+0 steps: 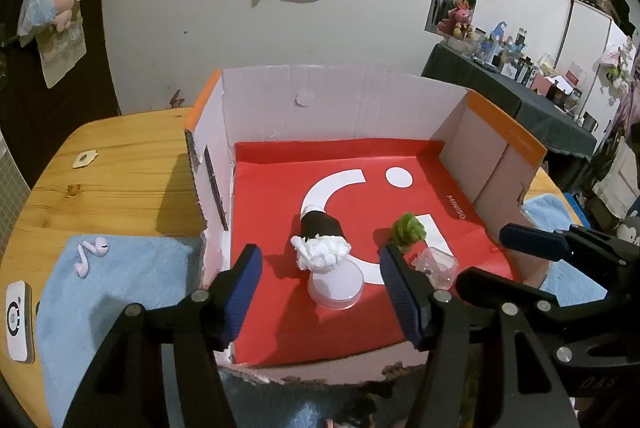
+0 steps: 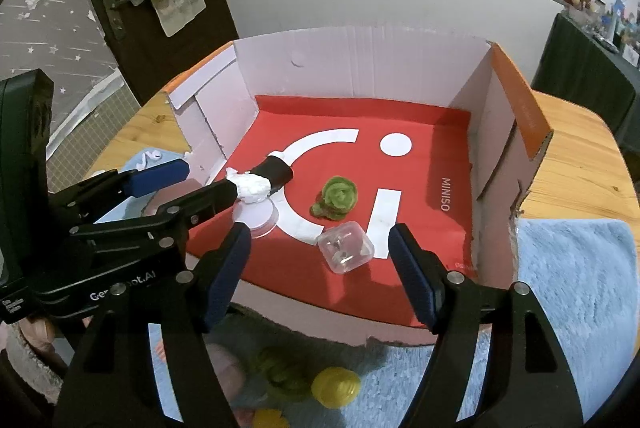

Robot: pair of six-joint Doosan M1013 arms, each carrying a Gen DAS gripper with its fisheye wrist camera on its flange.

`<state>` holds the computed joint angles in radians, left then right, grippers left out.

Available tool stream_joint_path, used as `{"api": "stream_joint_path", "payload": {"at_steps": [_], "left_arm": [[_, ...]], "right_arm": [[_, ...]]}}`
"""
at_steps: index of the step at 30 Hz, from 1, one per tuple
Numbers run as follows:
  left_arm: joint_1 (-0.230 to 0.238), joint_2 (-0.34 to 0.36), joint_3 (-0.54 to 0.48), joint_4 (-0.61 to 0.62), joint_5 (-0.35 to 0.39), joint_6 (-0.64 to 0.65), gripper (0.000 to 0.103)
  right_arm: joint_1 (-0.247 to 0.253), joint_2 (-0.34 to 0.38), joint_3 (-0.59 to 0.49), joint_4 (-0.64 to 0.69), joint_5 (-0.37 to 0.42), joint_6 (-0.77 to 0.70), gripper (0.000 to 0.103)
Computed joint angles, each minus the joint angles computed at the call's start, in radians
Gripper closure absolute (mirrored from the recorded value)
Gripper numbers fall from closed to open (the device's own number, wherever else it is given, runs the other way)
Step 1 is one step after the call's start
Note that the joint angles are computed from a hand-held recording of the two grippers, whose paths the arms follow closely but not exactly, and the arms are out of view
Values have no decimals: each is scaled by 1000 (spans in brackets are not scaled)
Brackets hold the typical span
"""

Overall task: Organize objects
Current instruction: 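Withdraw both tools from the box toward the towel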

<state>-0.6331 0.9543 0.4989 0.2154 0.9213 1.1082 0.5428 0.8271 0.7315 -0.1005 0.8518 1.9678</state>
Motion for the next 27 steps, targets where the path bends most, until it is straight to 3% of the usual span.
{"api": "stream_joint_path", "payload": {"at_steps": [16,27], "left_arm": [[-14,-73,130,81,-77,-74,15],[-21,-105,186,118,-104,-112,11]], "right_arm": [[15,-56,91,-44,-69,48,16],[25,-89,148,-82,-105,79,10]]}}
